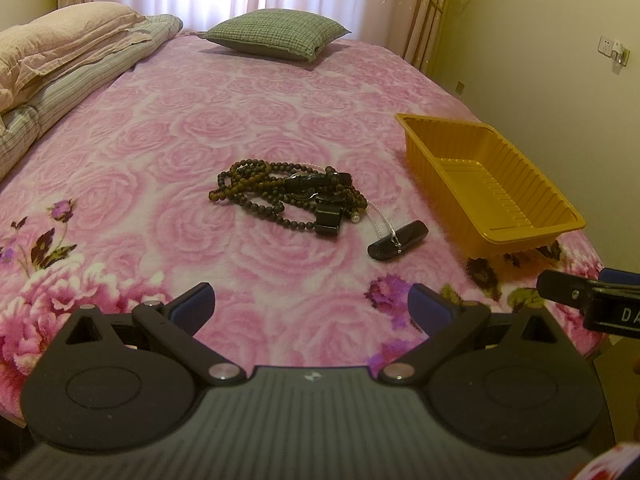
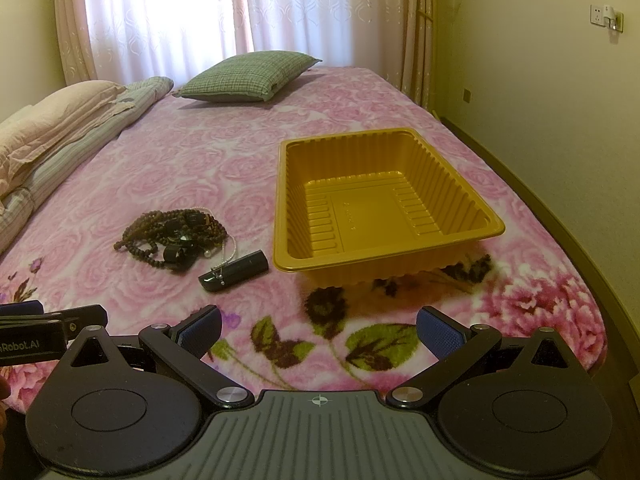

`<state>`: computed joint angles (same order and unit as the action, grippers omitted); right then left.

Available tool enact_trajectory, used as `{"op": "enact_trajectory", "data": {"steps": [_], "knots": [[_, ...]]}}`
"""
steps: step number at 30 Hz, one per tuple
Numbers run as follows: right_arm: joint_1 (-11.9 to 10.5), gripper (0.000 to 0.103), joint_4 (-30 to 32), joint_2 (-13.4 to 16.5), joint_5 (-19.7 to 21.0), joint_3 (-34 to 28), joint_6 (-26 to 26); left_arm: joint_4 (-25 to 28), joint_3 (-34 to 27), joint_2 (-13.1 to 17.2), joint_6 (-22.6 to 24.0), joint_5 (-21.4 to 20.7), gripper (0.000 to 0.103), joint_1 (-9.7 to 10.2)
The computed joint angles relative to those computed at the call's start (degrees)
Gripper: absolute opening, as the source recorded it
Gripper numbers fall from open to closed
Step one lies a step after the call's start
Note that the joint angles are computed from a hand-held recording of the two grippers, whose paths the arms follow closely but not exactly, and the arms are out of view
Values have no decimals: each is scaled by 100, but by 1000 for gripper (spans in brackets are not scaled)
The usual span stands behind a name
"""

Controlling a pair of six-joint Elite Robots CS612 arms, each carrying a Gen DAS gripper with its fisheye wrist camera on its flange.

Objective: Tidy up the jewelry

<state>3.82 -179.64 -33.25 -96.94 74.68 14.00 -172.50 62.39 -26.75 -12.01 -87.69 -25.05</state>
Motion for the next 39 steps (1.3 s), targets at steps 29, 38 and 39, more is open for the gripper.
{"op": "enact_trajectory", "data": {"steps": [29,38,39], "knots": [[-4,103,38,11,-9,-71,-8,-12,-7,-13,-33,-31,102,17],[-53,103,-20,53,-19,-101,86,51,-165,73,-74,-110,102,43],[-66,103,-34,66,-54,-117,129,63,-207,97,-104,-149,102,54]]}}
